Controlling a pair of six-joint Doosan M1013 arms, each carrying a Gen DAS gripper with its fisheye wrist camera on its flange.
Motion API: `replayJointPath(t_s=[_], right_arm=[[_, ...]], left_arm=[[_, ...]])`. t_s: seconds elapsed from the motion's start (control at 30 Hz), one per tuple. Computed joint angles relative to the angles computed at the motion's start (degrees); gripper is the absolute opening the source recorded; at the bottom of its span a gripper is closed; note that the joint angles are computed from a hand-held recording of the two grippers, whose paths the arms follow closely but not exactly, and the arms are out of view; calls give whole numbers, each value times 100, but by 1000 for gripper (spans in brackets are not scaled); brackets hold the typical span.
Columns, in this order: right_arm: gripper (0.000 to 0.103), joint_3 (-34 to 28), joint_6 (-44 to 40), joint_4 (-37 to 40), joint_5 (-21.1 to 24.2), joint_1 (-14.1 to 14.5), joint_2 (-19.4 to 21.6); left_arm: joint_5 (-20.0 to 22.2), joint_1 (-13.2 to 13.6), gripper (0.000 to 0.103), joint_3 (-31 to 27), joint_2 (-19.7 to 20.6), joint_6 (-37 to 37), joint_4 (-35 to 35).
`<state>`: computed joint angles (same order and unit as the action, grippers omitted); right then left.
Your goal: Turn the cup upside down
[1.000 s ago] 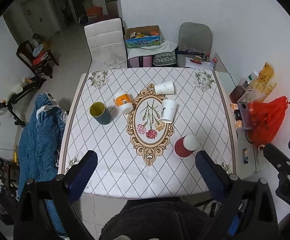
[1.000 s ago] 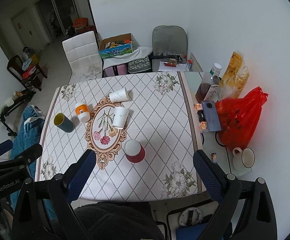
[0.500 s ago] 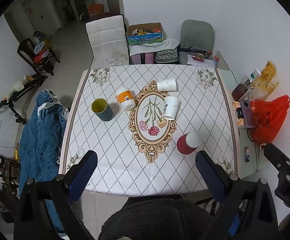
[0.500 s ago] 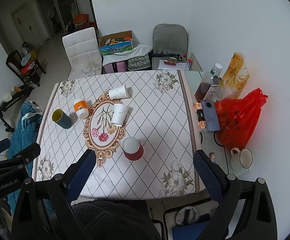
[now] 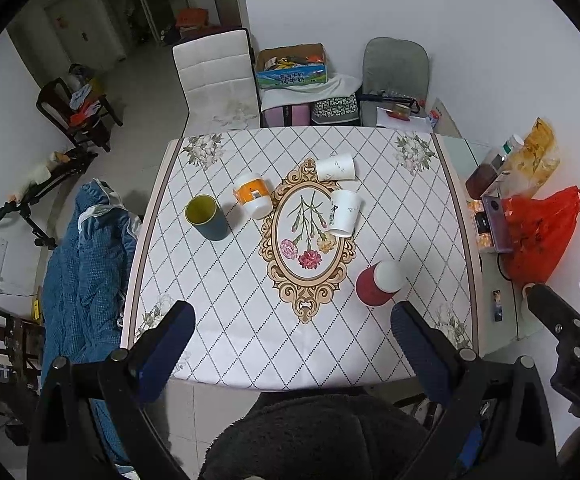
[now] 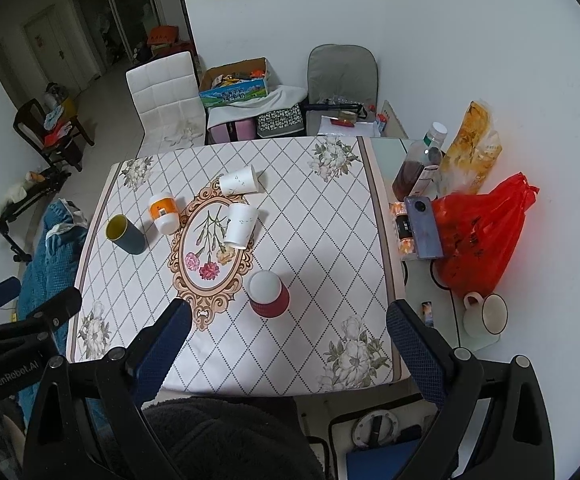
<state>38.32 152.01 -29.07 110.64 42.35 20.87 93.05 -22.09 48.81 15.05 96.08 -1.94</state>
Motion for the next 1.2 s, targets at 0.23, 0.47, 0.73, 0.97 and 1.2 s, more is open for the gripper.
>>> replayJointPath(t_s=[0.23, 0.47, 0.73, 0.97, 1.2], right_arm=[[100, 71, 33, 10, -57, 21, -34], [100, 81, 42, 32, -65, 23, -39], [100, 125, 57, 54, -99, 32, -62], [100, 143, 73, 127, -139, 37, -71], [100, 114, 51, 190, -184, 19, -52]], left_arm=[[61, -17, 100, 43, -19, -39, -10], [67, -4, 100, 43, -25, -25, -30], [62, -8, 100, 38, -22, -39, -14], [69, -17, 100, 20, -15, -37, -2], [94, -28, 100, -38, 7, -30, -3]])
